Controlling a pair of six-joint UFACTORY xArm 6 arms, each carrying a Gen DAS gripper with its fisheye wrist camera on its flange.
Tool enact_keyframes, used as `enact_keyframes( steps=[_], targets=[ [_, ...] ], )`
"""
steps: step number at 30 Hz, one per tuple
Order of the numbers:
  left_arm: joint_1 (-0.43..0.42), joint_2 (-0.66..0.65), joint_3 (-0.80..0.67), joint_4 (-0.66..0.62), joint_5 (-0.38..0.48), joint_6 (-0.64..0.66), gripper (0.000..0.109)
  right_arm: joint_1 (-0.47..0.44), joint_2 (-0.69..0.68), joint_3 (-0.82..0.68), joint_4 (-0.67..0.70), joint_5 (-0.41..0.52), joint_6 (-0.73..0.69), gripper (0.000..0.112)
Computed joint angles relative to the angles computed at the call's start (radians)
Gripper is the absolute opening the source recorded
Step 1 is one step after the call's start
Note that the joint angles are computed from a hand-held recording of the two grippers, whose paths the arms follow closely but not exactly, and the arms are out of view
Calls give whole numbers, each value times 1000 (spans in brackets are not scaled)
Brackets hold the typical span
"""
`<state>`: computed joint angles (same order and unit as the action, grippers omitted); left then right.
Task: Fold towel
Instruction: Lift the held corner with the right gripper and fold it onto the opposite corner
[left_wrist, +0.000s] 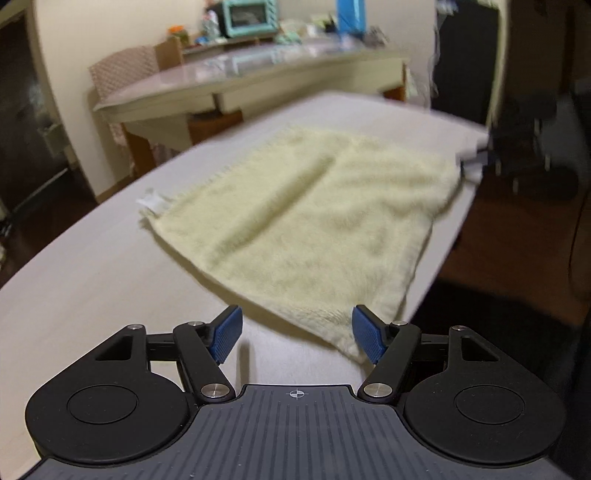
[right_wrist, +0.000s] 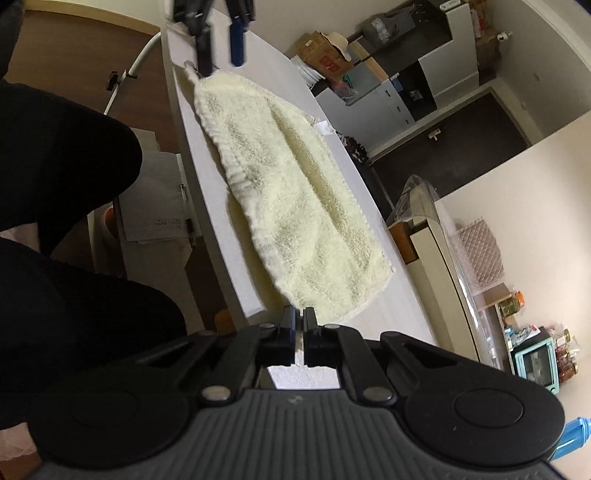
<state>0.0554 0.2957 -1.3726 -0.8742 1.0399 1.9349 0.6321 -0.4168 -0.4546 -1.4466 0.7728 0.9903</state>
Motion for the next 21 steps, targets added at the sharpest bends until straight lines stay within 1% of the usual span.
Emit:
enact_keyframes(
  steps=[1,5,9,10,13,15,16,18,20,21],
  targets=[
    [2,-6,5,7,-5,-4,70,18,-23,2,17,30,-25,2],
    [10,-32,39,7,-27,23,70,40,-68,-2,23,79,-96,2],
    [12,-41,49,-3,-39,31,70,4,-78,-11,31,54,-158,3],
    [12,-39,48,-8,-39,27,70,-13,-77,-13,49,31,-185,3],
    [13,-26,37,-19,-34,9,73,-28,-71,-5,37,-3,-175,4],
    [14,-14,21,-18,-24,-10,73,-20,-49,-5,27,-13,-147,5],
    [14,-10,17,-18,-21,-13,74,-17,-39,-6,27,-19,-142,8],
    [12,-9,14,-17,-22,-12,74,-6,-24,-5,29,-21,-133,10],
    [14,-11,18,-16,-23,-10,74,-1,-2,-9,25,-21,-125,16],
    [14,-12,19,-17,-23,-10,74,2,6,-11,21,-20,-119,16]
  ],
)
